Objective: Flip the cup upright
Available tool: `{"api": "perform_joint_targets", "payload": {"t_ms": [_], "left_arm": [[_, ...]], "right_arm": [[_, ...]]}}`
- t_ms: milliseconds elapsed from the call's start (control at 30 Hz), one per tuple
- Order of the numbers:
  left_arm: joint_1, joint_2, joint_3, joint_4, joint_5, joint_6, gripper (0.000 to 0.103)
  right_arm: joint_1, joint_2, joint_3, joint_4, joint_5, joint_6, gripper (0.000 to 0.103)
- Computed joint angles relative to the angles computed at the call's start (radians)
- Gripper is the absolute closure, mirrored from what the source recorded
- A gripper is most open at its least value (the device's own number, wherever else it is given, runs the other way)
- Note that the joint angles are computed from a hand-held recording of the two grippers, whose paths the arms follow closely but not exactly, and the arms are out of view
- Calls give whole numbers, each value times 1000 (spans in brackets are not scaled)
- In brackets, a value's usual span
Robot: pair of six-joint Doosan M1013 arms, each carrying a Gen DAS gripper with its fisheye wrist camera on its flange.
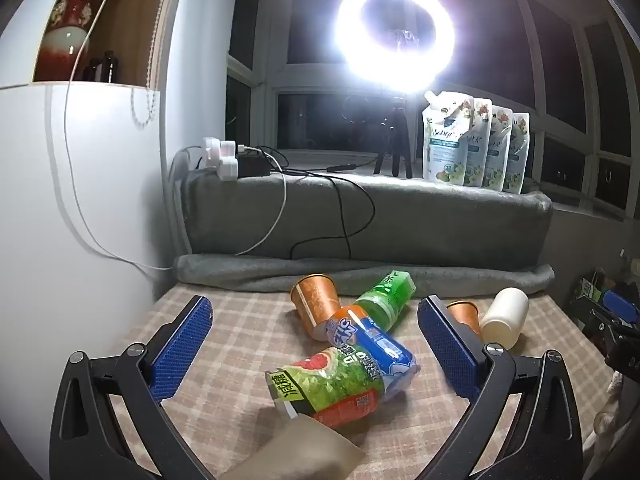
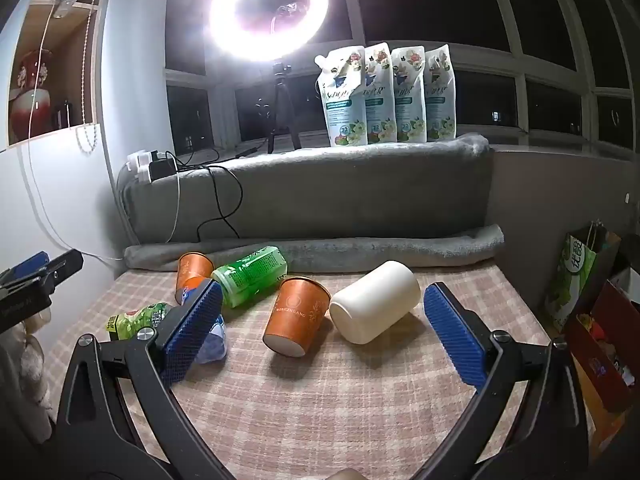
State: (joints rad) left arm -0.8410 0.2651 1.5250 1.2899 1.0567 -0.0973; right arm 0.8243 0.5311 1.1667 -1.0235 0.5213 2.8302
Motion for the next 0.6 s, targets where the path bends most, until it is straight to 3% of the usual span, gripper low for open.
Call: {"api": "perform_joint_targets", "payload": {"t_ms": [600], "left_arm": [[3,-4,13,-9,-15,-20,1]], "right_arm": [[2,12,-10,2,3,6,0]]}}
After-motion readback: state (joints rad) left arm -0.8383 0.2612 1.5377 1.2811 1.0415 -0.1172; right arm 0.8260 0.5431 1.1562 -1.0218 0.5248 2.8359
